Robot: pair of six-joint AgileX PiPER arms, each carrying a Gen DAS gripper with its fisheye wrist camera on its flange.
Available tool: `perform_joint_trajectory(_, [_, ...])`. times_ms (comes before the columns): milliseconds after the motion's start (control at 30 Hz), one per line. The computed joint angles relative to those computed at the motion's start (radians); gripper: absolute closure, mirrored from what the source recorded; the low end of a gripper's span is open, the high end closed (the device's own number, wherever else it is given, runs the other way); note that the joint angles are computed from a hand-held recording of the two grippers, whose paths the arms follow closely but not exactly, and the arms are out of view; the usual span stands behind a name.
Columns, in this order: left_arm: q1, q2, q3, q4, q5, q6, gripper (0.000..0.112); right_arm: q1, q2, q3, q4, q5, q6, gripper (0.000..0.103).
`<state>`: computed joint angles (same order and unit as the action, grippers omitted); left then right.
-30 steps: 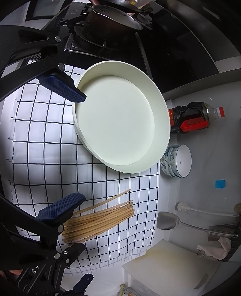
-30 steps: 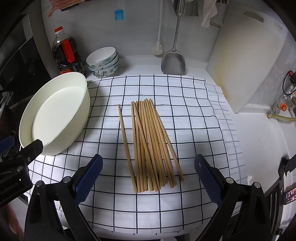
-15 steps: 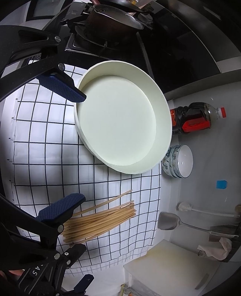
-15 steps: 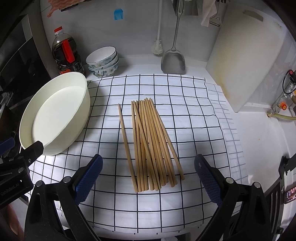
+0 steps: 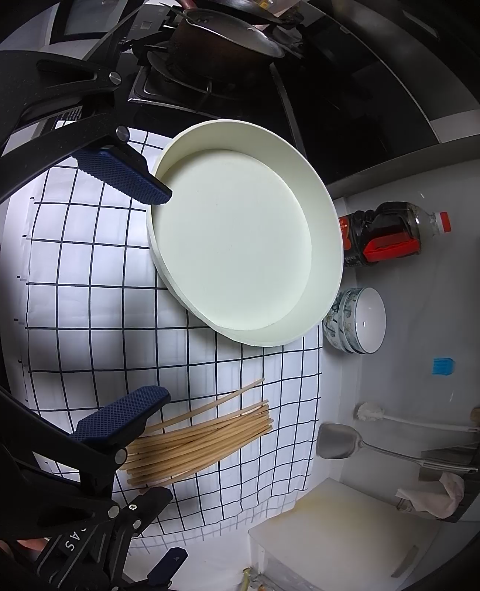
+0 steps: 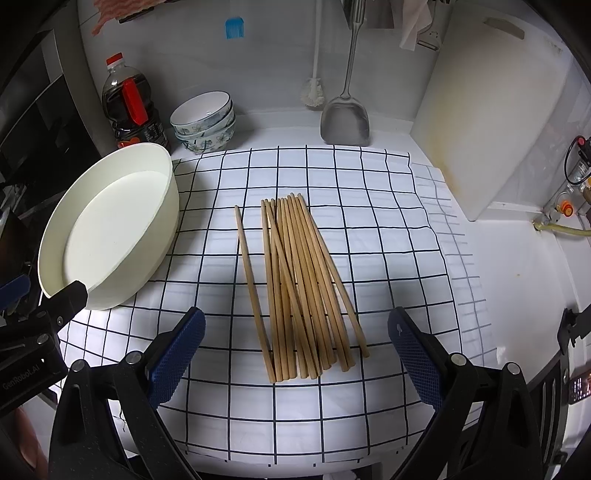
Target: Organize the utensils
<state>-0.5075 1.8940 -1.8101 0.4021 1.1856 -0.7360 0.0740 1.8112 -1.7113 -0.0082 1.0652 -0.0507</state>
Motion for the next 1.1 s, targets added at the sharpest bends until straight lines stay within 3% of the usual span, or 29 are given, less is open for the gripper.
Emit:
perform_joint_trajectory(400, [-0.030, 0.005, 0.033, 0.012, -0.042, -0.037, 0.016, -0.076, 0.000, 0.034, 0.076, -0.027, -0.080, 0.009])
perform_joint_trajectory(900, [-0.078, 0.084, 0.012, 0.015, -0.053, -0.063, 0.016, -0.261, 0.038, 0.093, 0.305, -0.072, -0.293, 0.009])
perform_joint_trajectory(1100, [-0.084, 0.126, 0.000, -0.002, -0.083, -0.086, 0.016, -0.287, 0.060, 0.109, 0.307, -0.116, -0.366, 0.009])
